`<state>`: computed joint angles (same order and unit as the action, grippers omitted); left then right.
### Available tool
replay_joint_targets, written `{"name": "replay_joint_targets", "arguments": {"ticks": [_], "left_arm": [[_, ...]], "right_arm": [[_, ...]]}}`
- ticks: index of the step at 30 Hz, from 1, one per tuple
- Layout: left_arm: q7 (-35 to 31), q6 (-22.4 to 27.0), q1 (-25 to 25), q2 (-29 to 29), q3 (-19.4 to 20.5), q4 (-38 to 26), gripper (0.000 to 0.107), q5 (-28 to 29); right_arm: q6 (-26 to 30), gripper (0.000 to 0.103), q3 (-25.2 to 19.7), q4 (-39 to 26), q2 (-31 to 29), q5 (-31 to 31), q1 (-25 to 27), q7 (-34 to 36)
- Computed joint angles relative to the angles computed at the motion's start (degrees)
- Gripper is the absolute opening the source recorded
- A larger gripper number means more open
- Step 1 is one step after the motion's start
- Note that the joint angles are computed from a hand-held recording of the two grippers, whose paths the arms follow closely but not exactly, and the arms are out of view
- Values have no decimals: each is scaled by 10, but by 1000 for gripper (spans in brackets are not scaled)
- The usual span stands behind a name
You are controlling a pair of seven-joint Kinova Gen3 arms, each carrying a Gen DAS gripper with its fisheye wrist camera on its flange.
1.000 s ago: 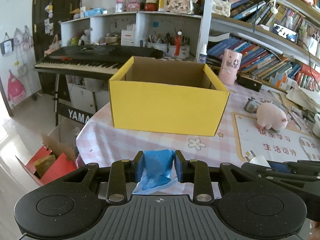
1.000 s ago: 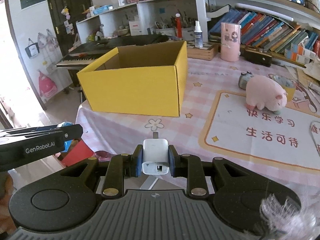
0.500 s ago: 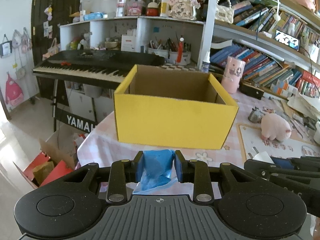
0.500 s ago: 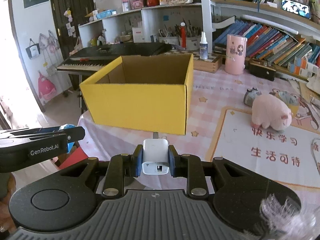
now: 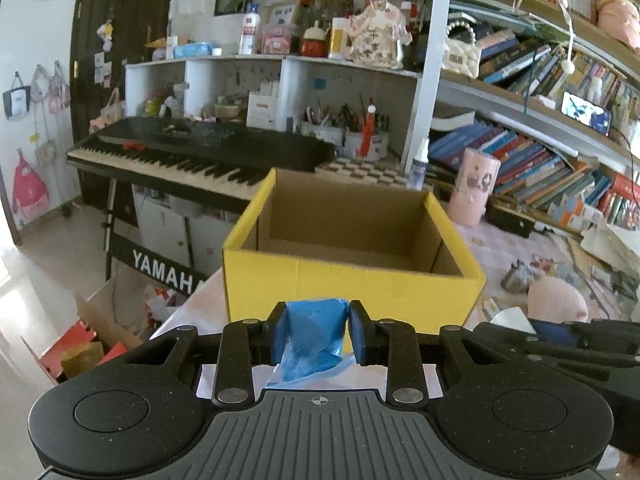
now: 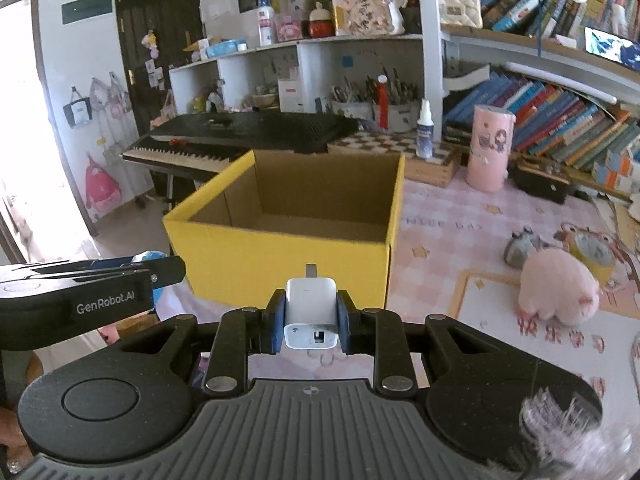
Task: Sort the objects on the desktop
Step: 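Carry the blue cloth and white charger cube over the yellow box with both tools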
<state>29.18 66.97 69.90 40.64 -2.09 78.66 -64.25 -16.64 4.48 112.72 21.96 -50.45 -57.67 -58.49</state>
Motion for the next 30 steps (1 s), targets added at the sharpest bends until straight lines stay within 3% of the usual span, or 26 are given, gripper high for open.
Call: {"name": "replay_joint_targets", "arguments": {"ticks": [12,24,30], "left_arm": [[-71,-9,-38,23,-22,-67,30,4],[-167,-14,-76,64,-52,-153,30,57],[-211,-15,-94,82,-62,-188,30,97]], "right_arm": [[39,24,-50,-84,43,187,107,-114],[147,24,-136,-229,122,359,230,-176],[215,24,-173,-304,160,433,264,-184]]}}
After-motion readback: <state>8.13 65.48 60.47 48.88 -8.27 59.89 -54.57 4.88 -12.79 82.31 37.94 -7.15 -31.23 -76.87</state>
